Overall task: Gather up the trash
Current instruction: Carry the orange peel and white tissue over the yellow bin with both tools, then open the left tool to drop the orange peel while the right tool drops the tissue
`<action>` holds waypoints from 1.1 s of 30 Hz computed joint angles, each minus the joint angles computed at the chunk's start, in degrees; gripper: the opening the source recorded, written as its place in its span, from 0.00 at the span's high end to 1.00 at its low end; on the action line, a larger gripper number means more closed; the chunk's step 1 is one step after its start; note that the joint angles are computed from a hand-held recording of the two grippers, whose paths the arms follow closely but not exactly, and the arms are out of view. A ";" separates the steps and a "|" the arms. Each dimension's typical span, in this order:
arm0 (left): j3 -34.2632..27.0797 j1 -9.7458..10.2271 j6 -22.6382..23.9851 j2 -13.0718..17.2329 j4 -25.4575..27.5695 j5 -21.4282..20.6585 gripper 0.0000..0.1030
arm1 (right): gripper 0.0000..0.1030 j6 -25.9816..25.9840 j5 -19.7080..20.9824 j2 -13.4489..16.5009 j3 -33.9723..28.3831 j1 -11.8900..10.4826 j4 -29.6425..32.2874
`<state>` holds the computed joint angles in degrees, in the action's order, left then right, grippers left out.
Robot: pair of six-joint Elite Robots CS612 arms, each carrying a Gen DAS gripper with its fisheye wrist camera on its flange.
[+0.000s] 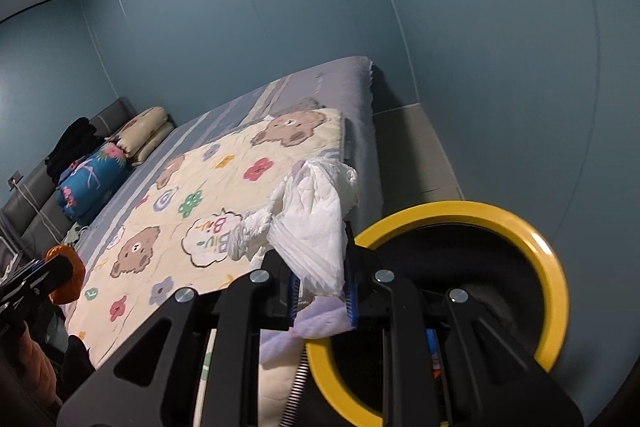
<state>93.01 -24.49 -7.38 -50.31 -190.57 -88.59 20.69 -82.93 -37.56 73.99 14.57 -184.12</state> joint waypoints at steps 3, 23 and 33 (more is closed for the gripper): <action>-1.20 -0.33 0.42 0.65 0.78 -0.57 0.78 | 0.83 0.24 -1.92 -0.81 1.60 -0.26 -0.97; -10.41 -0.95 1.60 6.03 8.25 -2.44 0.79 | 0.83 4.38 -6.93 -2.46 5.08 -2.06 -1.05; -14.96 -1.49 1.70 9.01 12.95 -3.21 0.78 | 0.83 5.58 -7.86 -1.17 3.74 -2.31 0.72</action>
<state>78.05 -25.98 -5.69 -41.30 -177.62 -91.80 26.27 -90.80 -38.74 77.73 12.26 -183.39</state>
